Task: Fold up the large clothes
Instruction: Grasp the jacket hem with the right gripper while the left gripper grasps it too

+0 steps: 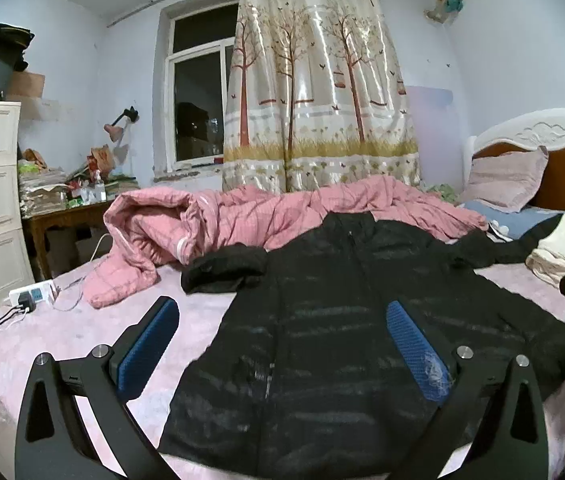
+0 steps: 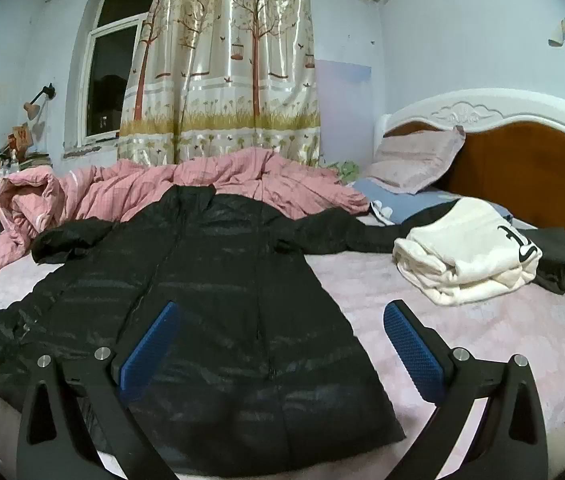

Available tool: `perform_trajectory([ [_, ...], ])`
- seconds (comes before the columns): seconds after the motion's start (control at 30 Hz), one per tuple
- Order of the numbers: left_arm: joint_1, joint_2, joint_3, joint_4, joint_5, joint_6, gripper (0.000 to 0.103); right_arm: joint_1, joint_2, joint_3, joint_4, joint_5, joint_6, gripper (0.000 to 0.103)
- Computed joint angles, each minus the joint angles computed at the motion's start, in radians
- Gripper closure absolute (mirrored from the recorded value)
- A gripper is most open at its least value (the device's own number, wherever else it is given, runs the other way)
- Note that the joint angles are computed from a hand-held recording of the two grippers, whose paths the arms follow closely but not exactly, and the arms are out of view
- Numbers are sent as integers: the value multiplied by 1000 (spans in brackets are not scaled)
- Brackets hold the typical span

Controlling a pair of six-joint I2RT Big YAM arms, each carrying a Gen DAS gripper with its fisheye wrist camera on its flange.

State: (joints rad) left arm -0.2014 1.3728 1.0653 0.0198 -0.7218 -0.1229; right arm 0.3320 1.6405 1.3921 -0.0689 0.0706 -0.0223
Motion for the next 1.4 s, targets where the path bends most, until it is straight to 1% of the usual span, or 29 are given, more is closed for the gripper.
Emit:
perform_trajectory([
  [0.17,0,-6,-26,-38,7,-18,0,-6,-10,-11,-57,-15,14,0],
  [0.4,7,12,-8,-87,35,-34,0,-7,-1,-3,-86,0,6,0],
  [0.43,10,16,-5,-100,39,-42,0,-10,1,-1,-94,-4,4,0],
  [0.5,23,16,-13,-101,62,-67,0,-23,9,8,-121,-32,-1,0],
  [0.53,33,21,-10,-121,68,-81,0,-35,15,18,-147,-63,-14,0],
  [0.57,43,32,3,-165,61,-99,0,-52,25,34,-192,-98,-46,0],
  [0.6,55,37,7,-191,66,-121,0,-61,28,36,-202,-97,-61,0],
  [0.67,85,41,12,-247,99,-192,0,-85,37,41,-221,-86,-75,0],
  [0.7,107,41,17,-283,140,-238,0,-99,43,51,-244,-101,-70,0],
  [0.73,127,40,18,-304,192,-272,0,-114,52,63,-270,-123,-54,0],
  [0.8,165,46,21,-338,308,-317,3,-146,73,92,-329,-180,-3,1],
  [0.83,173,52,22,-348,322,-331,5,-158,84,104,-352,-205,16,6],
  [0.87,175,55,20,-357,313,-340,5,-168,94,112,-373,-220,25,9],
  [0.9,178,57,17,-365,299,-341,5,-171,102,120,-390,-204,17,11],
  [0.97,181,58,11,-380,291,-340,5,-158,104,112,-386,-145,-24,11],
  [1.03,185,59,11,-406,274,-351,5,-152,108,115,-397,-160,-58,12],
  [1.07,184,60,13,-426,239,-358,5,-146,113,119,-406,-153,-75,13],
  [1.1,182,51,2,-419,199,-358,5,-141,119,124,-417,-135,-83,18],
  [1.13,181,37,-11,-401,176,-352,5,-137,128,133,-430,-119,-85,24],
  [1.17,186,23,-18,-391,194,-347,5,-138,137,146,-454,-122,-78,27],
  [1.23,206,9,-29,-383,279,-352,5,-148,147,162,-482,-175,-46,34],
  [1.27,215,11,-31,-384,316,-361,5,-149,150,163,-485,-188,-36,38],
  [1.3,224,19,-27,-395,351,-369,5,-151,152,164,-486,-196,-30,47],
  [1.33,233,32,-17,-417,390,-376,8,-150,154,166,-489,-201,-27,56],
  [1.37,243,48,-4,-438,438,-384,15,-149,154,165,-489,-208,-28,61],
  [1.4,252,62,6,-452,496,-386,19,-148,152,160,-484,-216,-30,74],
])
